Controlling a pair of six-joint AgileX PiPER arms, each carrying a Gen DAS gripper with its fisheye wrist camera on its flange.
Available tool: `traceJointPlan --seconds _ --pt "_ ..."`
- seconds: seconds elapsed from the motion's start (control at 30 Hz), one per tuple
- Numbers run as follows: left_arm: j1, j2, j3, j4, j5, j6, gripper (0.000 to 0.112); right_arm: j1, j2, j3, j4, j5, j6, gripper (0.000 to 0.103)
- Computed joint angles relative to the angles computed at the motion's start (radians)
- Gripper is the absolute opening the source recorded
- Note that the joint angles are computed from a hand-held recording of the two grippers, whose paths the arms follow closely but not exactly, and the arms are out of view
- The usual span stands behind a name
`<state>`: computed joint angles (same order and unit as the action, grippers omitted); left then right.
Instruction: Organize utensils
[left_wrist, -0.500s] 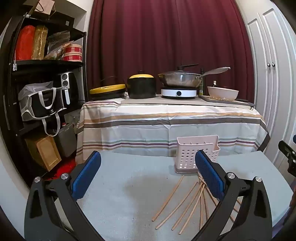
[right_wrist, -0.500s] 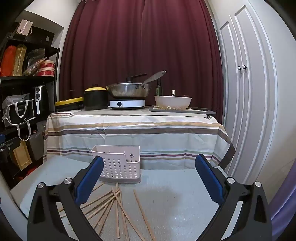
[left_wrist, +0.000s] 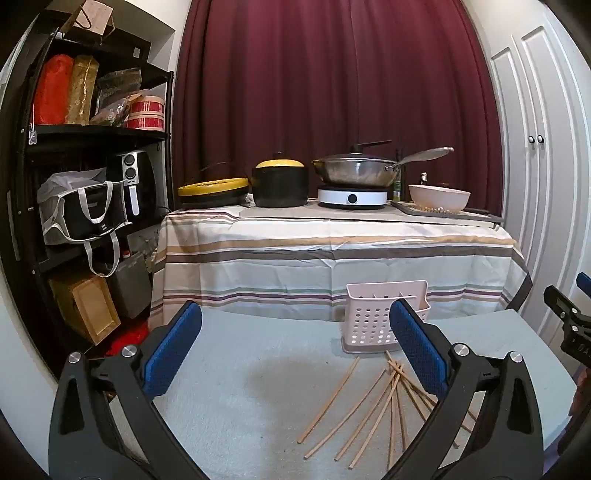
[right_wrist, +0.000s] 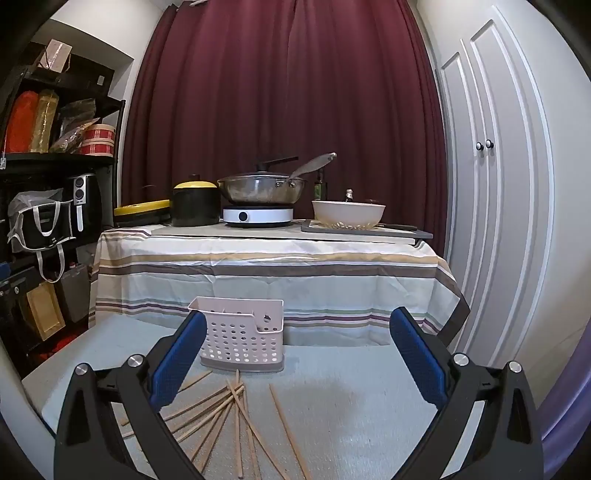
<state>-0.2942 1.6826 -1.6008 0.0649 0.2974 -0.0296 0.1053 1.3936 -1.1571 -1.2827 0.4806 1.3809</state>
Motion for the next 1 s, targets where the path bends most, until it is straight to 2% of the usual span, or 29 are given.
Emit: traceJointPlan --seconds 0.4,1.0 --pt "-0.004 -0.010 0.026 0.007 -0.022 -0.011 0.099 -0.017 -0.025 0.032 -0.040 -0.026 0.028 0.097" --pt "-0.001 -0.020 0.043 -0.008 -0.035 -0.002 0.099 0.005 -0.024 0.044 -0.085 -0.006 0.077 0.097"
